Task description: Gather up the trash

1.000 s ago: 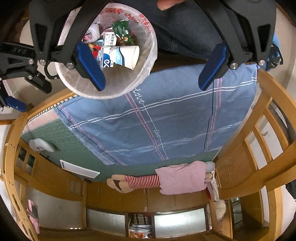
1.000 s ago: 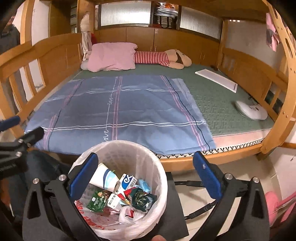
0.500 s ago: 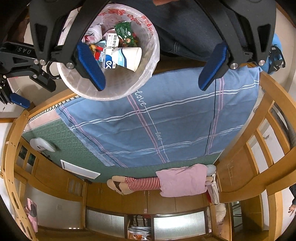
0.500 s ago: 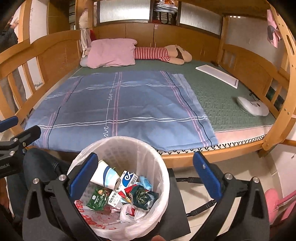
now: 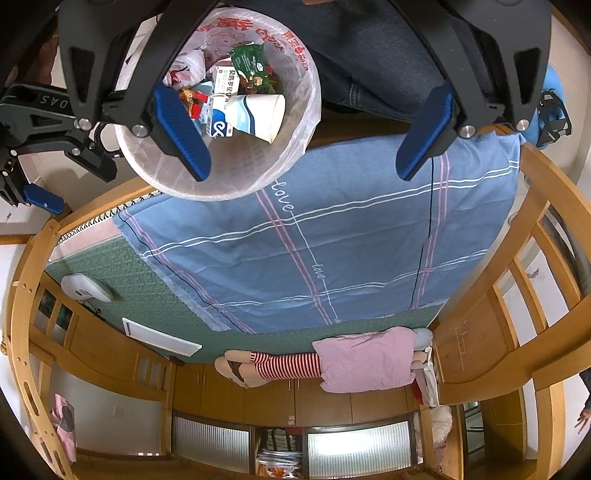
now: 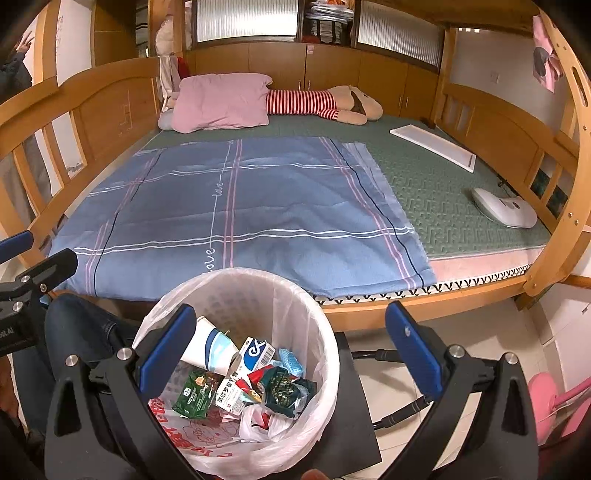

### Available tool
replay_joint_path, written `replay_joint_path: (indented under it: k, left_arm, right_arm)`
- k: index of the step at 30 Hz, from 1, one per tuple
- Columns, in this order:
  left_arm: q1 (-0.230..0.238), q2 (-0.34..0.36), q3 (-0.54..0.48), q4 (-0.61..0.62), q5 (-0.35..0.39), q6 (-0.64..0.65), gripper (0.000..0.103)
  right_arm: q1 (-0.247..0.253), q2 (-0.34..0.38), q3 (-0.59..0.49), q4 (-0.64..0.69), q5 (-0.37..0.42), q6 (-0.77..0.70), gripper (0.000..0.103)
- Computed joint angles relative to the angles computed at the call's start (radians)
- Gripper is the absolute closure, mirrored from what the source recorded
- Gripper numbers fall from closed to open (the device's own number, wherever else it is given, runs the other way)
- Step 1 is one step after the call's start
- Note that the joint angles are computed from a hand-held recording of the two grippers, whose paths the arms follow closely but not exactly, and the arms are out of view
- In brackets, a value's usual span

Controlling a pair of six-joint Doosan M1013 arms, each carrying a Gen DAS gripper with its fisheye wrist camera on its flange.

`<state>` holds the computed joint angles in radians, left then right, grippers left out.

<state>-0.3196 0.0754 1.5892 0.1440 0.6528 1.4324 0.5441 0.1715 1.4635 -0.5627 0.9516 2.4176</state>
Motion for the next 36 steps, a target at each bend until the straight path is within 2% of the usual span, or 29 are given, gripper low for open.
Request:
replay_joint_path:
  k: [36]
  left_arm:
    - [0.003,0.005,-0.002,-0.022,0.017,0.008,0.003]
  right_arm:
    - [0.003,0.006,0.003,0.016,0.007,0.007,0.003]
